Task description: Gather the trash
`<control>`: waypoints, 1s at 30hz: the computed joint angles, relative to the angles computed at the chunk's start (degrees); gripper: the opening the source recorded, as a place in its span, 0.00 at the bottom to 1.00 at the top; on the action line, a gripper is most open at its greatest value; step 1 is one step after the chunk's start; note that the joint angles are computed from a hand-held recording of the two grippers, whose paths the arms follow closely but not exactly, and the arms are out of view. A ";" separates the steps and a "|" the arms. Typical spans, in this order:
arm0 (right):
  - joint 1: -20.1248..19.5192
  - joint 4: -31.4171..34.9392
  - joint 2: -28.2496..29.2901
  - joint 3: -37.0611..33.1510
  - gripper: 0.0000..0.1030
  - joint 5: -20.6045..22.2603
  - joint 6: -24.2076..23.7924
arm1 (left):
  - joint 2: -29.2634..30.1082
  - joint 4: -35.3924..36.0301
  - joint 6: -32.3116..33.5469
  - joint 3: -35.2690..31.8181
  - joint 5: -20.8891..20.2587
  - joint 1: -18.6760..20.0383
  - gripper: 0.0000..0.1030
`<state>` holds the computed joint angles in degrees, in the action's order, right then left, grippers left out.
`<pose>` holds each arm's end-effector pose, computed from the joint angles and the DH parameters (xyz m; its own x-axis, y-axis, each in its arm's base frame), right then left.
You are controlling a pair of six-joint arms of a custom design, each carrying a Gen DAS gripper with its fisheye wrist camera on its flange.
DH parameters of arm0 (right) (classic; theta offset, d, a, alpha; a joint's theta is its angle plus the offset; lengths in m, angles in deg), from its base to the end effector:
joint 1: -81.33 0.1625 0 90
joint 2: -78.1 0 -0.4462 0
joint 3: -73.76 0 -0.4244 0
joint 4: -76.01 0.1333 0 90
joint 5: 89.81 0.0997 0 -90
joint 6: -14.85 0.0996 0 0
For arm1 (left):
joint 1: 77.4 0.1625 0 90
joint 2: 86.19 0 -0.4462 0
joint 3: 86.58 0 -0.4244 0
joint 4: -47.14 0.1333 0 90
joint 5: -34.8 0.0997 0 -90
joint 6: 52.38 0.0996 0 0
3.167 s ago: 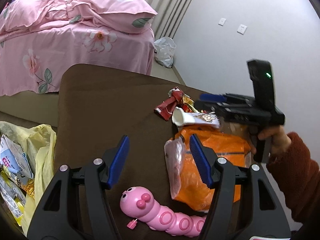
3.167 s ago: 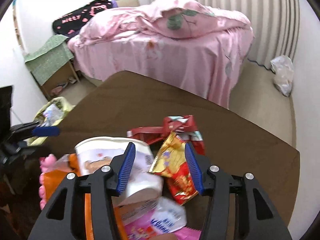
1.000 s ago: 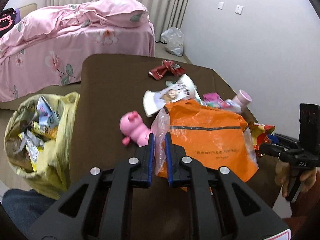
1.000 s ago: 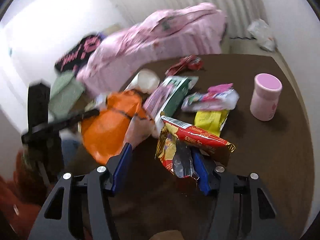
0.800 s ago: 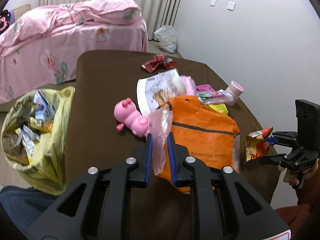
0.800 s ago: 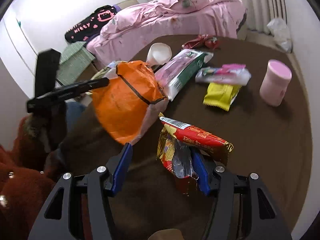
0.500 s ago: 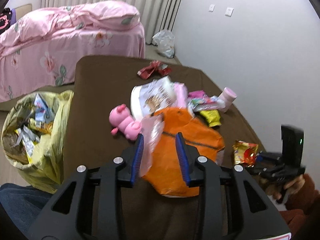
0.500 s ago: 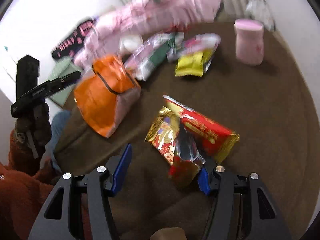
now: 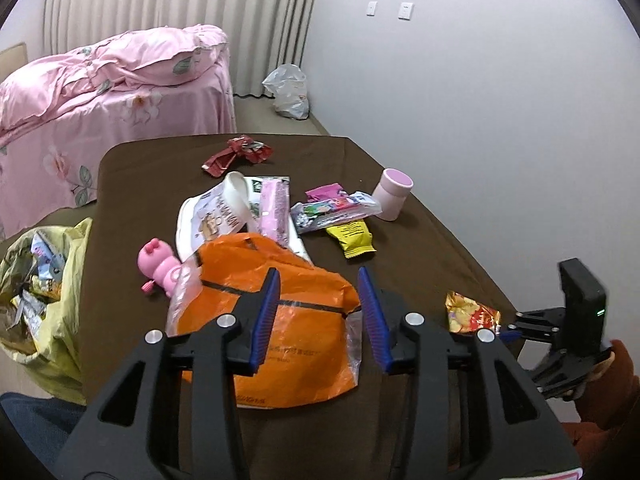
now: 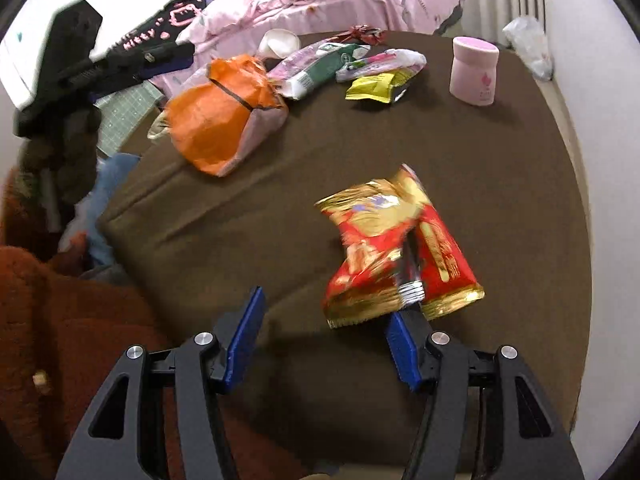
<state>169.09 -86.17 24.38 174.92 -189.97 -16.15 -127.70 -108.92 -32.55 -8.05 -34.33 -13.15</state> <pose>0.0890 -0.6867 0.1623 -0.8589 -0.3712 0.3529 -0.4747 0.8357 -0.2762 -0.1978 -0.7987 0.1697 -0.7335 0.5025 -0.4577 0.6683 0.6559 -0.3510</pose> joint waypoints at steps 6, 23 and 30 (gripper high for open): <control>-3.05 -0.20 -1.79 0.79 0.58 15.48 7.71 | 0.16 0.45 -4.79 -1.01 -0.81 1.44 0.41; 3.18 -12.55 5.48 -3.21 0.28 -15.46 3.96 | -2.38 -8.31 -4.59 3.30 6.41 2.40 0.44; 3.68 -16.56 5.93 -3.71 0.13 -9.89 0.74 | -4.35 -8.57 -5.60 5.44 3.12 3.61 0.49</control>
<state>172.77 -102.73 30.31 171.21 -199.86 -15.41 -132.04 -117.48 -38.15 -2.61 -31.21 -9.54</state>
